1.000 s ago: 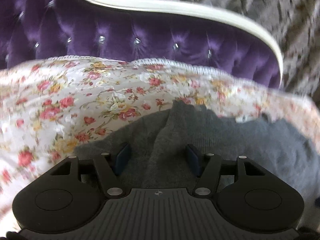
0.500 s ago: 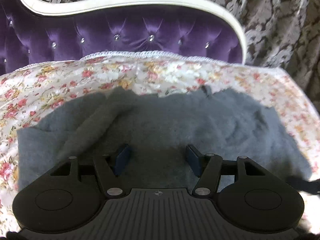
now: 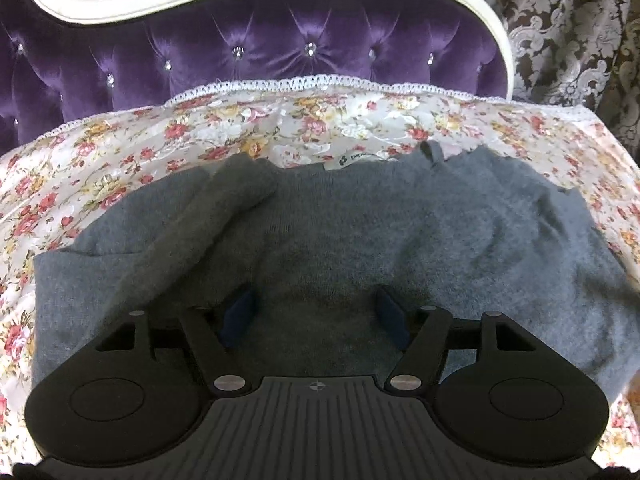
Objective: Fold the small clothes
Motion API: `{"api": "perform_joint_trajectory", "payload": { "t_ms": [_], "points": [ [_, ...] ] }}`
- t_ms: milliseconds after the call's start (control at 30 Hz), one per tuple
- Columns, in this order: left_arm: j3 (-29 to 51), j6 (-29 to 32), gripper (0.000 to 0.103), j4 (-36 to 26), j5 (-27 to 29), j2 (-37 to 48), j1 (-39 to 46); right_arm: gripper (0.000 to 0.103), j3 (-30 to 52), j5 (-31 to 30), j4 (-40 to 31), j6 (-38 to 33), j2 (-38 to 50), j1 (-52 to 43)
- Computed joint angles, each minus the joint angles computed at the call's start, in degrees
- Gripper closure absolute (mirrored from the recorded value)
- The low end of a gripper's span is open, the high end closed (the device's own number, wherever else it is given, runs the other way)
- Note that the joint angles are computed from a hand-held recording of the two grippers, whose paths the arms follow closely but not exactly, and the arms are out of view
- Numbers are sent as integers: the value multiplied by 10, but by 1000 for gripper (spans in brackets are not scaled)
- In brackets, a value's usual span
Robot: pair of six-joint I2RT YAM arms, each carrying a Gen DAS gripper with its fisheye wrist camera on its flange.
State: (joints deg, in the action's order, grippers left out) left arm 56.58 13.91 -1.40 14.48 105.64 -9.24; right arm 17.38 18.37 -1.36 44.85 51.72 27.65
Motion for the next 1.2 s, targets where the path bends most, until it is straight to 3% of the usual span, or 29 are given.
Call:
{"api": "perform_joint_trajectory", "payload": {
  "t_ms": [100, 167, 300, 400, 633, 1200],
  "points": [
    [20, 4, 36, -27, -5, 7, -2, 0, -33, -142, 92, -2, 49, -105],
    [22, 3, 36, -30, -11, 8, -5, 0, -50, -180, 154, -6, 70, -134],
    [18, 2, 35, -28, -19, 5, -9, 0, -41, -283, 214, -14, 127, -189],
    [22, 4, 35, -34, -20, 5, -10, 0, -25, -319, 242, -21, 171, -208],
    [31, 6, 35, -47, -22, 8, -11, 0, 15, -363, 266, -28, 243, -234],
    [30, 8, 35, -44, -23, 9, -11, 2, 69, -335, 229, -63, 289, -222]
  ]
}}
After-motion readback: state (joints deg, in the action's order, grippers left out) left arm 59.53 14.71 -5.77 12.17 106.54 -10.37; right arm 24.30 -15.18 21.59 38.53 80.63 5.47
